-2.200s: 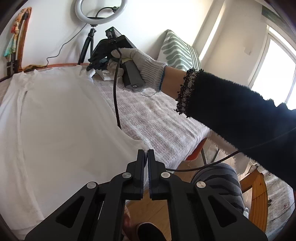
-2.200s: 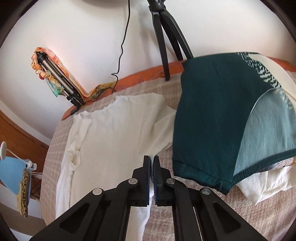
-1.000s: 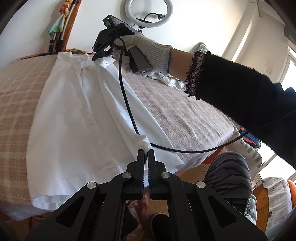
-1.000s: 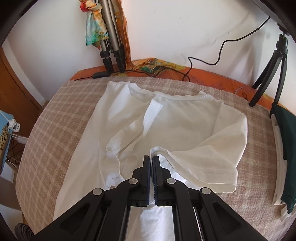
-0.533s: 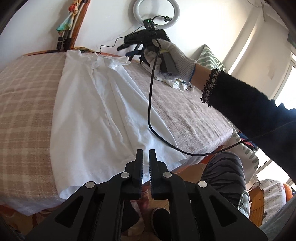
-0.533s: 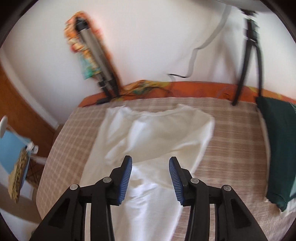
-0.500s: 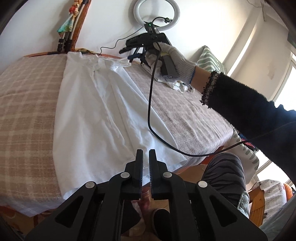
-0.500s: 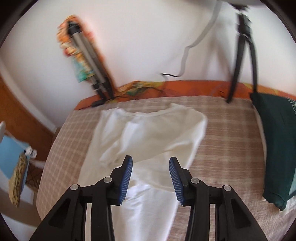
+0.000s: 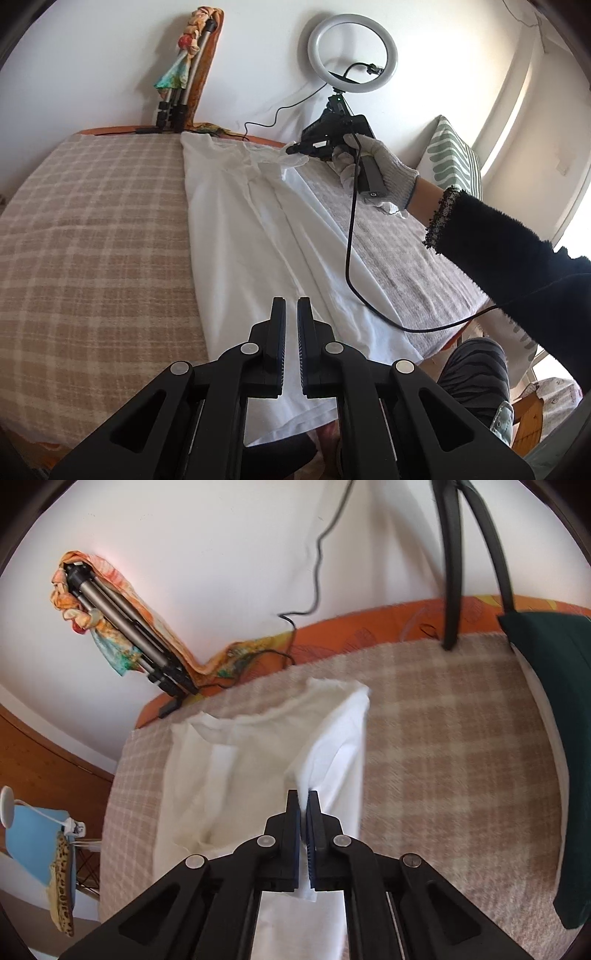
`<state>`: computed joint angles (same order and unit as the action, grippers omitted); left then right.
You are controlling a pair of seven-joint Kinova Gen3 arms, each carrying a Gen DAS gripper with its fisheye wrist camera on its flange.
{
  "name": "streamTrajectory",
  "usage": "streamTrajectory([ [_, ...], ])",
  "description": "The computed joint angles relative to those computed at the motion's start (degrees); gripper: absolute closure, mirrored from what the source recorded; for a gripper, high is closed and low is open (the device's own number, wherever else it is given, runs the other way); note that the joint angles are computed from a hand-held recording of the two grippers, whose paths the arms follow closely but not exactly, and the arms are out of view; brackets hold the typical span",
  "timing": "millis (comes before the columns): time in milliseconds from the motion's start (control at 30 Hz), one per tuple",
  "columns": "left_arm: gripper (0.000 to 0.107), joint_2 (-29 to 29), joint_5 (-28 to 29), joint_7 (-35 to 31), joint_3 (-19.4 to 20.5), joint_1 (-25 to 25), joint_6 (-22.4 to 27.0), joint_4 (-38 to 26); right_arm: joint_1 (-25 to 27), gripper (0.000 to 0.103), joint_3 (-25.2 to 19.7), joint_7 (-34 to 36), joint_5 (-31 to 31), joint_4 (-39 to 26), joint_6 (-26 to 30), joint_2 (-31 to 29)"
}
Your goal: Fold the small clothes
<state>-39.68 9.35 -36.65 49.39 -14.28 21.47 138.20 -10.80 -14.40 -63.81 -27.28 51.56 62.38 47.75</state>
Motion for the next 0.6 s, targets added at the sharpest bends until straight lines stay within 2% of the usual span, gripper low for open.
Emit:
streamTrajectory([
  [233,0.103,-0.8,0.0,-0.2,-3.0,0.9,-0.7,2.3,-6.0,0.102,1.6,-6.8,2.1,-9.3,1.7,4.6],
  [333,0.103,-0.7,0.0,-0.2,-4.2,1.2,-0.9,3.2,-7.7,0.097,1.4,-9.5,2.7,-13.5,3.6,7.6],
  [400,0.103,-0.8,-0.2,-0.1,-4.6,0.9,-0.5,3.3,-8.3,0.089,1.1,-10.3,2.9,-16.3,5.5,9.6],
  [433,0.103,-1.0,-0.4,-0.1,-4.6,0.8,-0.2,3.3,-8.3,0.07,0.7,-10.3,2.6,-16.5,5.6,10.0],
  [467,0.103,-1.2,-0.5,-0.1,-4.7,0.8,0.1,3.4,-8.0,0.064,0.1,-9.9,2.0,-15.6,4.9,9.9],
  [600,0.103,-1.7,-1.0,-0.2,-5.2,0.9,1.7,3.0,-5.9,0.061,-1.4,-7.6,0.0,-12.1,3.1,8.2],
])
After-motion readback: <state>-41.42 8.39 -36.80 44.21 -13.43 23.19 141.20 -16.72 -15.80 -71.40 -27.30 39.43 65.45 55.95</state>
